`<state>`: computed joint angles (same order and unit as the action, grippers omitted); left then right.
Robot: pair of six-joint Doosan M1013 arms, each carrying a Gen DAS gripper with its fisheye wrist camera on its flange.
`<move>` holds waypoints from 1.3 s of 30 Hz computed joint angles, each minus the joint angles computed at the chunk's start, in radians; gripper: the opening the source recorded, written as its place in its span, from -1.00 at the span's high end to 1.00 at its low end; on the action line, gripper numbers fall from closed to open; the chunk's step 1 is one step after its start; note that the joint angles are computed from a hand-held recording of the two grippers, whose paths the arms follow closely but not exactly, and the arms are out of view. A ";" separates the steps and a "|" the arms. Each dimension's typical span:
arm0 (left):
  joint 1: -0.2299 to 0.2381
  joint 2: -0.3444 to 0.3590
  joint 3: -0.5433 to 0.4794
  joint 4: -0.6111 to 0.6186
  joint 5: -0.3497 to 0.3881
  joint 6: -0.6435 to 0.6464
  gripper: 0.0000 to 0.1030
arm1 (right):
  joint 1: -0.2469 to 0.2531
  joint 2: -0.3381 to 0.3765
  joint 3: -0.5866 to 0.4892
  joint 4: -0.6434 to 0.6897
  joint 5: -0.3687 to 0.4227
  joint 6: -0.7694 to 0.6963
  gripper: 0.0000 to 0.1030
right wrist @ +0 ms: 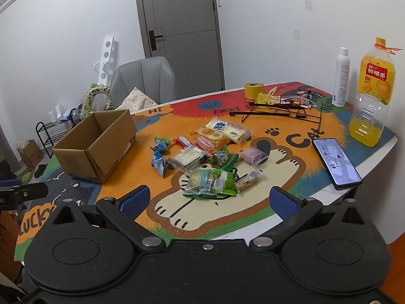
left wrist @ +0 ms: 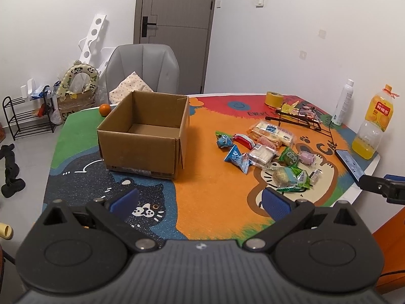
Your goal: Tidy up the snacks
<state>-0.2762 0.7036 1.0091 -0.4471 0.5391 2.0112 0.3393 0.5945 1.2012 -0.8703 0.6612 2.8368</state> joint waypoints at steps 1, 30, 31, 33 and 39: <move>0.000 0.001 -0.001 0.000 0.002 0.002 -1.00 | -0.001 0.001 0.000 0.002 -0.004 -0.003 -1.00; -0.039 0.185 -0.255 -0.050 0.125 0.006 -0.97 | -0.092 0.062 0.007 0.078 -0.136 0.028 -0.29; -0.040 0.192 -0.264 -0.050 0.124 0.004 -0.97 | -0.095 0.066 0.004 0.089 -0.139 0.023 -0.23; -0.042 0.203 -0.278 -0.049 0.122 0.005 -0.97 | -0.101 0.072 0.001 0.110 -0.147 0.018 -0.18; -0.049 0.256 -0.363 -0.038 0.158 -0.012 -0.90 | -0.117 0.094 -0.014 0.166 -0.163 -0.002 -0.09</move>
